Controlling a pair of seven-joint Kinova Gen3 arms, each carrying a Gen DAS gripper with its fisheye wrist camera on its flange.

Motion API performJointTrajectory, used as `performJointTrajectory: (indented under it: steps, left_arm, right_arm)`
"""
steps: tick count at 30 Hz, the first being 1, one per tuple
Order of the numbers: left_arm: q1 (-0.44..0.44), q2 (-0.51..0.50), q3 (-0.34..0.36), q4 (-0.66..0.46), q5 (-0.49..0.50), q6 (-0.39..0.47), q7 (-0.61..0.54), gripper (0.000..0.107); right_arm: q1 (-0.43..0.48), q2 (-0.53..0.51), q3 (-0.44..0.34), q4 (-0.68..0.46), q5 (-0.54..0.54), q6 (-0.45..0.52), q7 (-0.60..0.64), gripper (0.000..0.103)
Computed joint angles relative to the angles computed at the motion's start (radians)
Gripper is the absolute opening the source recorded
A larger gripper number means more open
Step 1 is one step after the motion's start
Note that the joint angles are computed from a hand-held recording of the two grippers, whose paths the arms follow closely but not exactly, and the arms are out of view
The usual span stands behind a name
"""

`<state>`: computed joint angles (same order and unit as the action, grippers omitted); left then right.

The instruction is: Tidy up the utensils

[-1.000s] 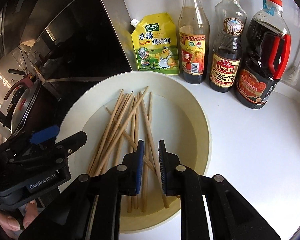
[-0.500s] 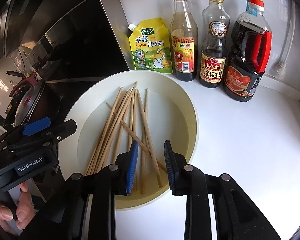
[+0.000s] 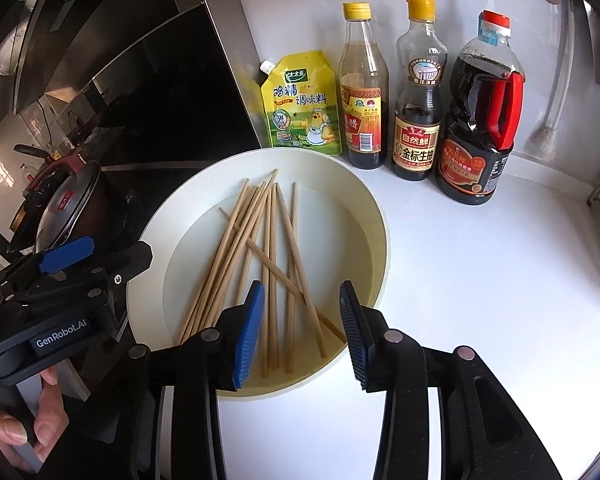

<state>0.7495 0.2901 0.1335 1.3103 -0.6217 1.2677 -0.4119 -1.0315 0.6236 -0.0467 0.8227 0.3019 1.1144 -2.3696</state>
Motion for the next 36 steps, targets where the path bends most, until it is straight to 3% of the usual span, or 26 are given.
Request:
performJointTrajectory:
  steps: [8, 16, 36]
  left_arm:
    - [0.012, -0.007, 0.005, 0.003, -0.012, 0.013, 0.016, 0.088]
    - [0.012, -0.005, 0.006, -0.001, -0.011, 0.024, 0.013, 0.094]
    - [-0.007, -0.012, 0.006, 0.001, 0.005, 0.025, 0.006, 0.096]
  right_arm:
    - [-0.005, -0.010, 0.000, 0.012, 0.004, 0.000, -0.013, 0.042]
    - [-0.013, -0.017, 0.005, 0.019, 0.021, 0.005, -0.035, 0.057]
    - [-0.015, -0.021, 0.002, 0.024, 0.037, 0.015, -0.043, 0.060]
